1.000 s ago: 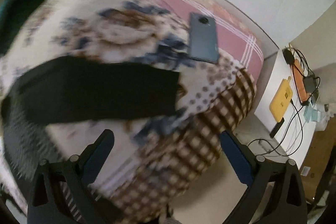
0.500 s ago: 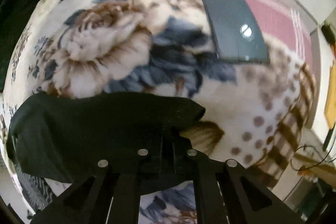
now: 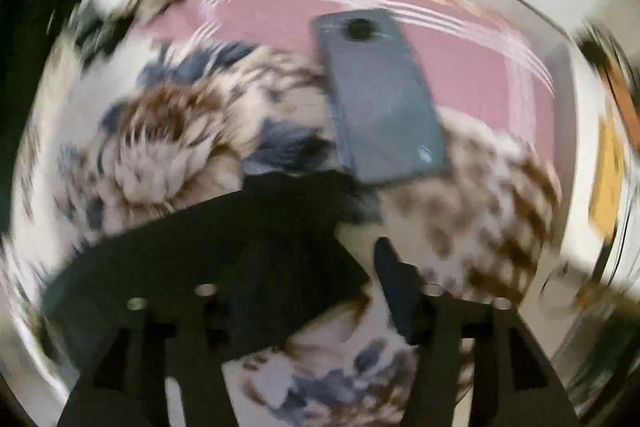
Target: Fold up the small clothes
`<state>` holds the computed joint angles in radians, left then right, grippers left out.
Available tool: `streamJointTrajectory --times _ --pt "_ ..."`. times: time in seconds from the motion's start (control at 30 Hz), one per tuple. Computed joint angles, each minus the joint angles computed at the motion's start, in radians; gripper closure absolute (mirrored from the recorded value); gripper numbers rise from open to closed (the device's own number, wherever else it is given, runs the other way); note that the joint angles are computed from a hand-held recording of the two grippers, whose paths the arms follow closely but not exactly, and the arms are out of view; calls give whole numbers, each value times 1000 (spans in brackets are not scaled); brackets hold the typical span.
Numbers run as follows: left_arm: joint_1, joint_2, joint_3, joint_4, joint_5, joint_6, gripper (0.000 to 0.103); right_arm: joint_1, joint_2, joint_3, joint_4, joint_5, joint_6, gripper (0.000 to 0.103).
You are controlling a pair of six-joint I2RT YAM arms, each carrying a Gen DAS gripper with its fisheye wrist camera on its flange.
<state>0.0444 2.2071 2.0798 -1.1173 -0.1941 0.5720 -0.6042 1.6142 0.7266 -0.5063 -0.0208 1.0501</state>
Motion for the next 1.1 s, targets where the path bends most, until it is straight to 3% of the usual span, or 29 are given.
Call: streamJointTrajectory --times 0.1,0.2,0.27,0.37,0.43,0.5,0.63,0.8,1.0,1.1 --pt "-2 13 -7 0 -16 -6 0 -57 -69 -152 139 -113 112 40" --pt "1 31 5 -8 -27 -14 0 -37 -17 -232 304 -214 271 40" --pt "3 41 16 -6 -30 -11 0 -16 31 -260 411 -203 342 37" --pt "4 53 30 -6 -29 -6 0 31 89 -197 431 -134 396 37" --pt "3 58 32 1 -27 -1 0 63 117 -154 434 -89 397 42" --pt "0 67 44 -4 -25 -3 0 91 141 -101 395 -55 367 94" --pt "-11 93 97 -31 -8 -14 0 105 69 46 157 69 172 95" --pt "-32 144 209 -88 29 -56 0 9 -32 200 90 173 2 95" --pt "-59 197 281 -118 27 -104 0 -35 238 440 29 145 -195 95" --pt "-61 232 338 -135 25 -115 0 -25 338 527 6 130 -202 95"
